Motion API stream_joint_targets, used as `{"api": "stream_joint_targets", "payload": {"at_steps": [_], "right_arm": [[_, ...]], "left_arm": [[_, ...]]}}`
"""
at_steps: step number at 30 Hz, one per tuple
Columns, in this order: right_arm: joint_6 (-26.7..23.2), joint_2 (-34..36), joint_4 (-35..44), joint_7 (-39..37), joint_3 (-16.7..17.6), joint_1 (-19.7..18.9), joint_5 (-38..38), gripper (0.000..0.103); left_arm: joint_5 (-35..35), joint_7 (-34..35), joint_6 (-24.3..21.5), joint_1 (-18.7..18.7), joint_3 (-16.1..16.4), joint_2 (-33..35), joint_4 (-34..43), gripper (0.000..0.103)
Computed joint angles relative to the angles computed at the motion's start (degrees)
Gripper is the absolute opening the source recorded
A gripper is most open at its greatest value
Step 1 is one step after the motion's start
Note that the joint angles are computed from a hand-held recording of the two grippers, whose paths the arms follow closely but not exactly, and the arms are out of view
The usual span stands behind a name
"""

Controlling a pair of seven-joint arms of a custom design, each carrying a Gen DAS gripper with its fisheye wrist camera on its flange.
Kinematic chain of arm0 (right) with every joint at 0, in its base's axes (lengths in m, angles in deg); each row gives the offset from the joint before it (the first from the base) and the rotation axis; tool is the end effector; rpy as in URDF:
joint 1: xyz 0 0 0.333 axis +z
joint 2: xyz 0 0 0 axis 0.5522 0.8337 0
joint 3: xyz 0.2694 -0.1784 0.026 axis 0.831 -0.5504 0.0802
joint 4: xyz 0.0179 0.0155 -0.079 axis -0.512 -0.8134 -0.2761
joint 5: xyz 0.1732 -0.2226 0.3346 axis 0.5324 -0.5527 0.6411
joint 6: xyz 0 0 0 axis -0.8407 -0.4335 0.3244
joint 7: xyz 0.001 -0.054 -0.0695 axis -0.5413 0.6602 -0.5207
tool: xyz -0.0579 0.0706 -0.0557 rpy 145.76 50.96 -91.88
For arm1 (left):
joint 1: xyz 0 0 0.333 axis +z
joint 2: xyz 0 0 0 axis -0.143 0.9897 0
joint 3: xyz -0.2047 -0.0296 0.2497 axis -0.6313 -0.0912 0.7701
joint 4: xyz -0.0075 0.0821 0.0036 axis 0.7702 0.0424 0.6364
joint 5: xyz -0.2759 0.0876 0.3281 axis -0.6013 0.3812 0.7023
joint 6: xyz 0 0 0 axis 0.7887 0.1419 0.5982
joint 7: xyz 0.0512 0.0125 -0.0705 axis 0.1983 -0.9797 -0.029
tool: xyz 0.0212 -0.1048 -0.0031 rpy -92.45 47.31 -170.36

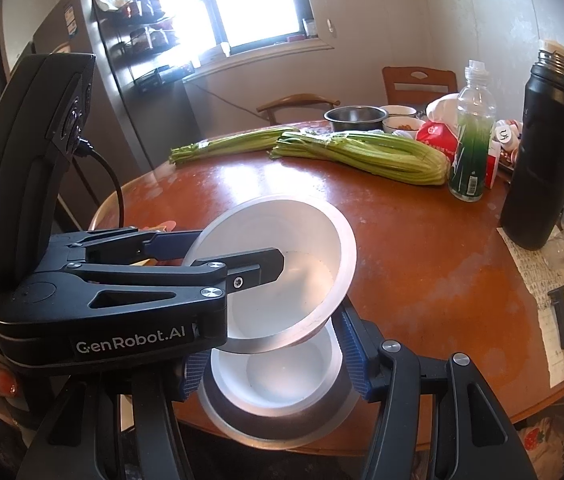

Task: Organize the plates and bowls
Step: 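Lower the small paper bowl into the stack and open the left tool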

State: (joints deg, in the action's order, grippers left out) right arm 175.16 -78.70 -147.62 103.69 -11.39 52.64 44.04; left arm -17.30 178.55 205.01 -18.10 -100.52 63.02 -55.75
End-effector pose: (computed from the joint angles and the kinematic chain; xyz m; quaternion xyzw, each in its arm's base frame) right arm 0.6202 0.2736 0.5173 -0.6951 0.5893 -0.1813 0.3699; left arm 0.7195 -0.2836 0.5326 -0.5137 0.7800 -0.3407 0.1081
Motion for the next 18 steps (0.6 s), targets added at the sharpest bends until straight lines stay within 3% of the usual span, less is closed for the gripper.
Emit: {"api": "stream_joint_targets", "payload": {"at_steps": [18], "right_arm": [[-0.7, -0.6, -2.8, -2.3, 0.7, -0.1, 2.9, 0.060]], "left_arm": [[0.4, -1.3, -0.4, -0.3, 0.1, -0.7, -3.2, 0.057]]}}
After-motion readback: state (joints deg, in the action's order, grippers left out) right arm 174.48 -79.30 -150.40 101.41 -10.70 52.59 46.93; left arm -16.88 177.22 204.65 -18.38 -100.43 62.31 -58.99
